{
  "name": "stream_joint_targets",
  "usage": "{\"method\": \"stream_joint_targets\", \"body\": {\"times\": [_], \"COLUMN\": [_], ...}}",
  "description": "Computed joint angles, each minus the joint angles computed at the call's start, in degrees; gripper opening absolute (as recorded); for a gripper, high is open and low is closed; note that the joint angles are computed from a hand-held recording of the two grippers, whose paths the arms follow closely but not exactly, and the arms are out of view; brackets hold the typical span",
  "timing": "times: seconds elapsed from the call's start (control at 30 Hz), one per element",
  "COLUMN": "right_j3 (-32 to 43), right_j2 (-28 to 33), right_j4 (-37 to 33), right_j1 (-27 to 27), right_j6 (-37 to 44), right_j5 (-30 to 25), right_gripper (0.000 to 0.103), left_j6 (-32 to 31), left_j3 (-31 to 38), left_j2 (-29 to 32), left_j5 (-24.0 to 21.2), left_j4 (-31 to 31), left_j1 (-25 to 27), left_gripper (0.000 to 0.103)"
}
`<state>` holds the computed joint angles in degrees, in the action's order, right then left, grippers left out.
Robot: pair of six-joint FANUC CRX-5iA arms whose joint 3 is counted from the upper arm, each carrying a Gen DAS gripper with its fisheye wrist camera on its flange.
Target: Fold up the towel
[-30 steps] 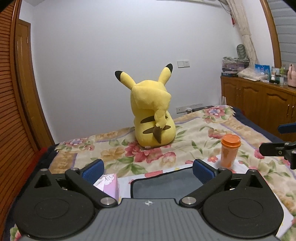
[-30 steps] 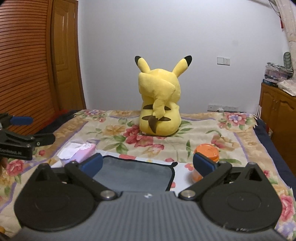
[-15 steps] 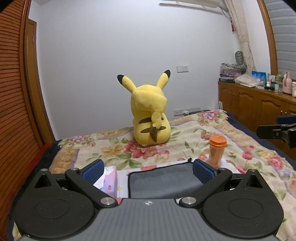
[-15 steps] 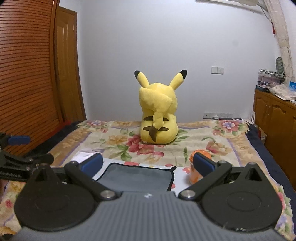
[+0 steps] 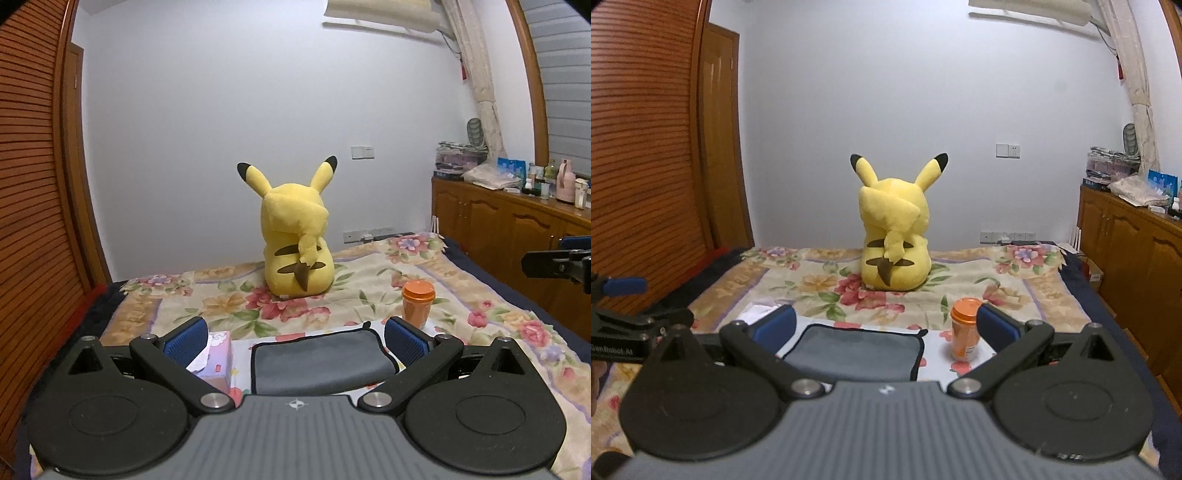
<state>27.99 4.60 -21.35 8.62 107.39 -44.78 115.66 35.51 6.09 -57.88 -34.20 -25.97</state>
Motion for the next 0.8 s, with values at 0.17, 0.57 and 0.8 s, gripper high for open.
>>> {"method": "stream_joint_targets", "body": {"times": [0.17,0.57,0.8], "right_j3": [-1.6,-9.0,-11.8], "right_j2": [-1.0,-5.8,-7.7], "right_j4": [-1.5,-1.4,-3.6], "right_j1": [-0.3,0.2,-0.1], "right_j6": [1.3,2.2,1.7], "right_j5": [1.2,6.0,7.4], "right_gripper": [0.103,0.103,0.103], "left_j6": [1.9,6.5,7.9], "left_j3": [-0.5,-5.2,-7.3], "left_j2": [-0.7,-3.7,-4.8], "left_j5": [-1.8,-2.1,-1.8], "left_j4": [-3.4,-7.9,-7.6], "left_j1": [-1.9,-5.6,-6.0], "left_gripper": [0.103,0.103,0.103]}}
